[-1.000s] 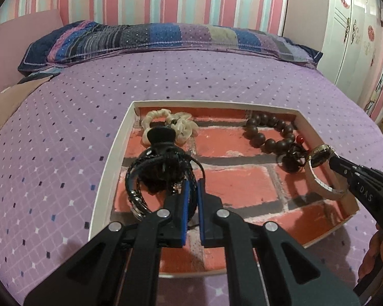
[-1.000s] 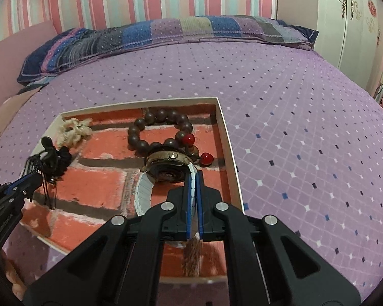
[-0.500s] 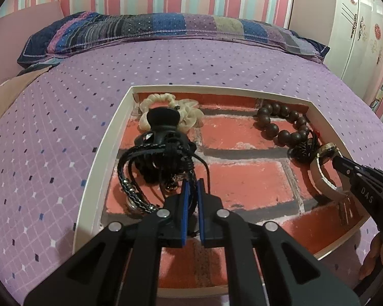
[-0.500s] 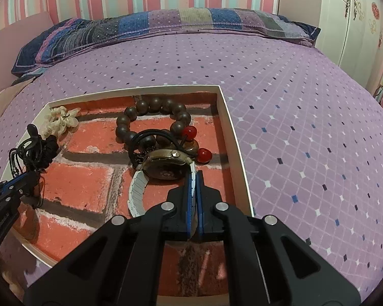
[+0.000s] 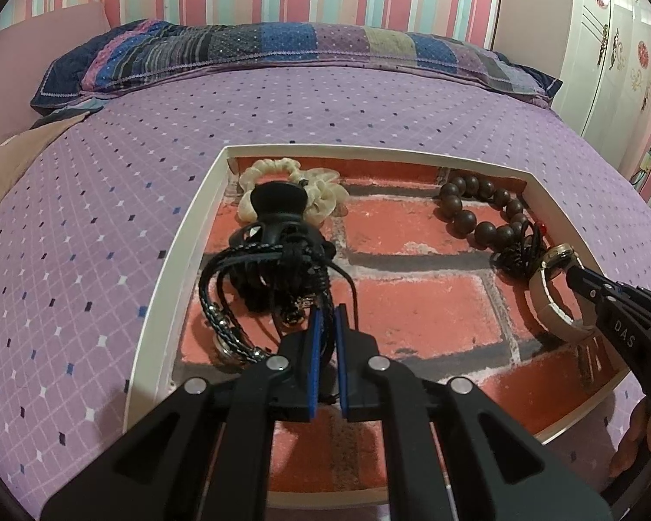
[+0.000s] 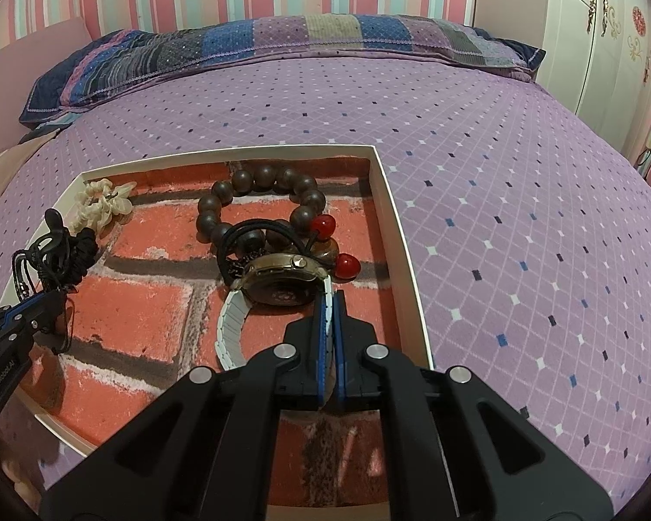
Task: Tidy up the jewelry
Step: 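Open the left tool on the bracelet while the right tool releases the watch into the tray, then grasp the orange scrunchie with the left tool while the right tool grasps the red string bracelet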
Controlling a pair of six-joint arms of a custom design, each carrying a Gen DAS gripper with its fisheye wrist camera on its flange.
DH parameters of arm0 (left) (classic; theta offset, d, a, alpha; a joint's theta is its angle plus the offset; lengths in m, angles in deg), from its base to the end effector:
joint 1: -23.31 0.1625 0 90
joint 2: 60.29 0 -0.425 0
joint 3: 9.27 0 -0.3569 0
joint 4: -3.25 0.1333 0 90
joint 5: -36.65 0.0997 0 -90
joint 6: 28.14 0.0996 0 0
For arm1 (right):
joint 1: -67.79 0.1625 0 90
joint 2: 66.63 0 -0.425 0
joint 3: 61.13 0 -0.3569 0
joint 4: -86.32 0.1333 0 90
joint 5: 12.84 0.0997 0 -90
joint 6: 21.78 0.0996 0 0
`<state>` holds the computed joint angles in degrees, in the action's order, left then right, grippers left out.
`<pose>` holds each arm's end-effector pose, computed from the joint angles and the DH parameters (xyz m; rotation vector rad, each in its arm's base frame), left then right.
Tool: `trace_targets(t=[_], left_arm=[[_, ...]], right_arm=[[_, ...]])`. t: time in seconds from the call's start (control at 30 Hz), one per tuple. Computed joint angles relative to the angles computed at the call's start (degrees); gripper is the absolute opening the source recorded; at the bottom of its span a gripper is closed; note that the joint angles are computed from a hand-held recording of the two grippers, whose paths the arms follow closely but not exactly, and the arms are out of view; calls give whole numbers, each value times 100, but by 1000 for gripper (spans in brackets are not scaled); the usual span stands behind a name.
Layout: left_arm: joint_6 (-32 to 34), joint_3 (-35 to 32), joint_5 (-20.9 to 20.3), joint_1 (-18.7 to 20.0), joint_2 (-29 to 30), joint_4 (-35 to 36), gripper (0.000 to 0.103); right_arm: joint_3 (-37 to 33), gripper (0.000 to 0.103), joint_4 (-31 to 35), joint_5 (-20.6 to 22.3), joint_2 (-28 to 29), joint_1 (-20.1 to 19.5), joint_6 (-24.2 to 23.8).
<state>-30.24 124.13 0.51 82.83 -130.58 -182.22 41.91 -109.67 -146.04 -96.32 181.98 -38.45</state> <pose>-0.0290 -0.4707 0.2480 0.2270 2.2327 -0.9347 0.3030 -0.5157 0.0237 0.5596 -2.2755 0.7405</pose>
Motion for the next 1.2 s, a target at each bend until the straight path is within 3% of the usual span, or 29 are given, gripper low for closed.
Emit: trace_targets(t=[0.5, 0.63, 0.7, 0.77, 0.9, 0.97, 1.13, 1.2], left_arm=[[-215, 0, 69, 27, -66, 218, 10], [-427, 34, 50, -47, -212, 461, 15], [-526, 106, 159, -164, -273, 486, 45], [-556, 216, 301, -317, -335, 382, 57], [-862, 369, 315, -630, -695, 819, 57], [-1040, 424, 346, -794, -875, 1039, 58], [-1706, 752, 752, -1545, -1756, 1992, 78], [-2145, 880, 976, -1899, -2286, 2771, 84]], right_arm=[[8, 7, 43, 23, -5, 4, -55], [102, 30, 0, 95, -110, 56, -81], [154, 37, 19, 184, -198, 95, -76], [193, 46, 0, 228, -279, 163, -146], [315, 60, -134, 256, -449, 292, -234], [410, 73, -222, 249, -560, 375, -268], [700, 92, -457, 83, -823, 660, -418], [873, 97, -634, 10, -935, 791, -487]])
